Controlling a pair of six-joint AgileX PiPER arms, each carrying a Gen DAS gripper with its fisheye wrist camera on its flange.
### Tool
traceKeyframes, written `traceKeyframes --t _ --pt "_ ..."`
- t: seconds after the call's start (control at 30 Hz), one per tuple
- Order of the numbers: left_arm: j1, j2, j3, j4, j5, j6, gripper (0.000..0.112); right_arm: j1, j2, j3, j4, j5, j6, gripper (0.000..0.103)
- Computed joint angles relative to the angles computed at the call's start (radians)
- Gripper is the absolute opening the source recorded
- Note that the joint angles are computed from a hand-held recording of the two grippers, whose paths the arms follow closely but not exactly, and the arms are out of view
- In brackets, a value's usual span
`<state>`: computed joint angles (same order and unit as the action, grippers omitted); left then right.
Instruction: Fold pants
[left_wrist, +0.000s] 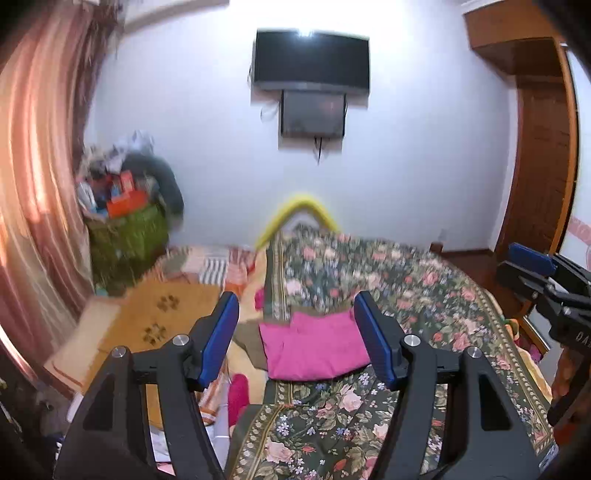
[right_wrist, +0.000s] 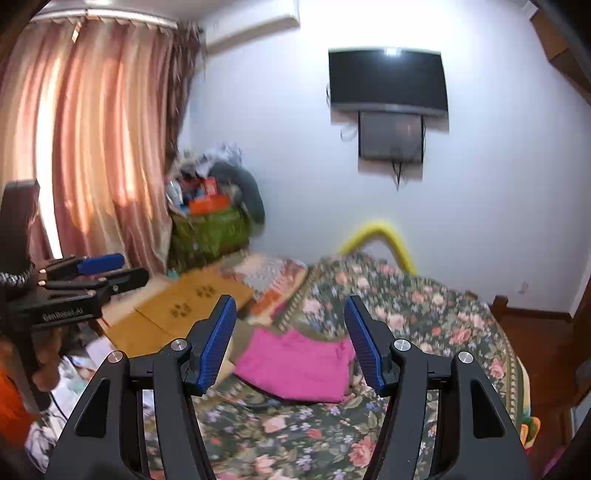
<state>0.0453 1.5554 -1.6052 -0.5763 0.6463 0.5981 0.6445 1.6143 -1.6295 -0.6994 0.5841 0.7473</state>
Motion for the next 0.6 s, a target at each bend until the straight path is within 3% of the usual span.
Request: traceKeyframes --t 0.17,0.3,0.47,0.5,0.6 --pt "0.087 -0.232 0.21 -0.223 0.022 0.167 0.065 0.178 -0.143 0.135 -0.345 0.059 0.295 0.057" --pt "0.125 -0.389 0.338 -0.306 -0.006 0.243 0.065 0.275 -0.189 0.201 -0.498 0.106 0.44 0.057" --pt "0.186 -0.514 0.429 -0.407 0.039 0.325 0.069 0.386 -0.211 0.27 -0.657 0.204 0.591 0.057" --pt "0.184 -0.534 0.445 -0.405 0.029 0.325 0.071 0.4 -0.216 0.275 -0.665 0.209 0.6 0.059" --pt "0.164 -0.587 0.489 -0.391 -0.007 0.324 0.085 0.437 -0.221 0.286 -0.707 0.235 0.632 0.084"
